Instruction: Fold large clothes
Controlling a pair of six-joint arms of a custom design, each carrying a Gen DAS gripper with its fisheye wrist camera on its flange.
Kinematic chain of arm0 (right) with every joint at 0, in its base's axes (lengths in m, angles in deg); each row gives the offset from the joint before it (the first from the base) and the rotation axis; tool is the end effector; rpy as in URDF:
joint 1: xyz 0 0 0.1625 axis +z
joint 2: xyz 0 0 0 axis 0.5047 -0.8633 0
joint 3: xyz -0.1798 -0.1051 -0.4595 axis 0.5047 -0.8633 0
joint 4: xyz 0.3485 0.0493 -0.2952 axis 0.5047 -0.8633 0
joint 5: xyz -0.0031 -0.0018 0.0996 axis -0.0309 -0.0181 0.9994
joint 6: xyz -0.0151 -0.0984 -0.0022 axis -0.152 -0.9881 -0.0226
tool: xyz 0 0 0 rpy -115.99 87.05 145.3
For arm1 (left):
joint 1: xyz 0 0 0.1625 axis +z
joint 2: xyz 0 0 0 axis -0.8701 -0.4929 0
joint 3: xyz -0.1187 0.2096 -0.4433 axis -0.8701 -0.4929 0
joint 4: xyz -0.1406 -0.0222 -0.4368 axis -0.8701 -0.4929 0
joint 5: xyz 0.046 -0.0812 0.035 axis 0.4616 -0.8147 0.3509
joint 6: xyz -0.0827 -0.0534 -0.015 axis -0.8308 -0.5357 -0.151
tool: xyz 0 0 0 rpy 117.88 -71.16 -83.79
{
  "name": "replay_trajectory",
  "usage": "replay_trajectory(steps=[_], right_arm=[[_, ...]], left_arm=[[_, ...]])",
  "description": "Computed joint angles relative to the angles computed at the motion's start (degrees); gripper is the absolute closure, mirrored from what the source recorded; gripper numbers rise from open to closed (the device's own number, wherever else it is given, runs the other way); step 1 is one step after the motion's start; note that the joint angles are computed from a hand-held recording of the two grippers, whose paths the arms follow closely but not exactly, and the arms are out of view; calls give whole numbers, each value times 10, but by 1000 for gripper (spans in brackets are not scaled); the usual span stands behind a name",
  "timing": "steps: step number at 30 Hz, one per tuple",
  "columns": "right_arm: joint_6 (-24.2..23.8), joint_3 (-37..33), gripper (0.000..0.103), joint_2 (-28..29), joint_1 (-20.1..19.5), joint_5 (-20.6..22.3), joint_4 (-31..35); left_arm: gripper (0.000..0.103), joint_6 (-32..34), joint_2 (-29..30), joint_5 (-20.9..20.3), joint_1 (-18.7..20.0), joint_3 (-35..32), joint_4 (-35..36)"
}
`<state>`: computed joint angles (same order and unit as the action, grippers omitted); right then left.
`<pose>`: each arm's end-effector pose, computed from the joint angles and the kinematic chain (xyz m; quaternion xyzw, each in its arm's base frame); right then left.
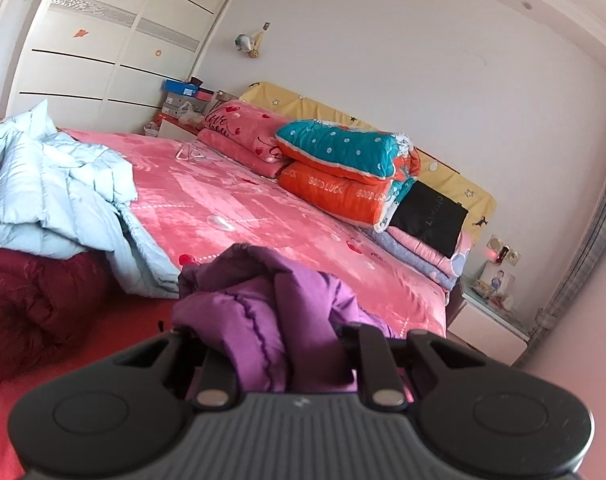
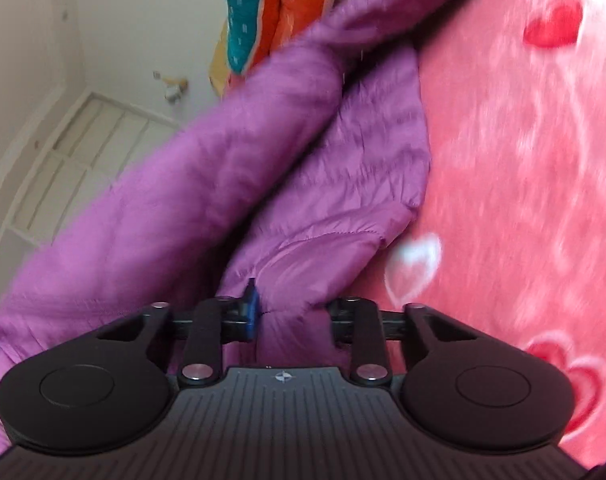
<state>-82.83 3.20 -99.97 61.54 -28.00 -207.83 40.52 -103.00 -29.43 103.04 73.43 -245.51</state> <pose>0.2005 -0.8754 0.1348 -0.0469 0.9413 -0.2664 0.2021 -0.3595 -0.6381 0.2287 -0.0361 0.7380 -0.6320 0.2338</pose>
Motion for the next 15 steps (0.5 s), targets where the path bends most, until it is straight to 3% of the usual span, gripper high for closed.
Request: replay_trajectory(steps=[9, 12, 15], right_arm=[[104, 17, 81, -45, -21, -12, -148], [130, 30, 81, -67, -35, -8, -193], [128, 38, 82, -83, -38, -12, -224]], left_arm=[[86, -72, -19, -3, -33, 43, 28], [86, -145, -35, 5, -46, 84, 84], [86, -267, -58, 20, -58, 135, 191]])
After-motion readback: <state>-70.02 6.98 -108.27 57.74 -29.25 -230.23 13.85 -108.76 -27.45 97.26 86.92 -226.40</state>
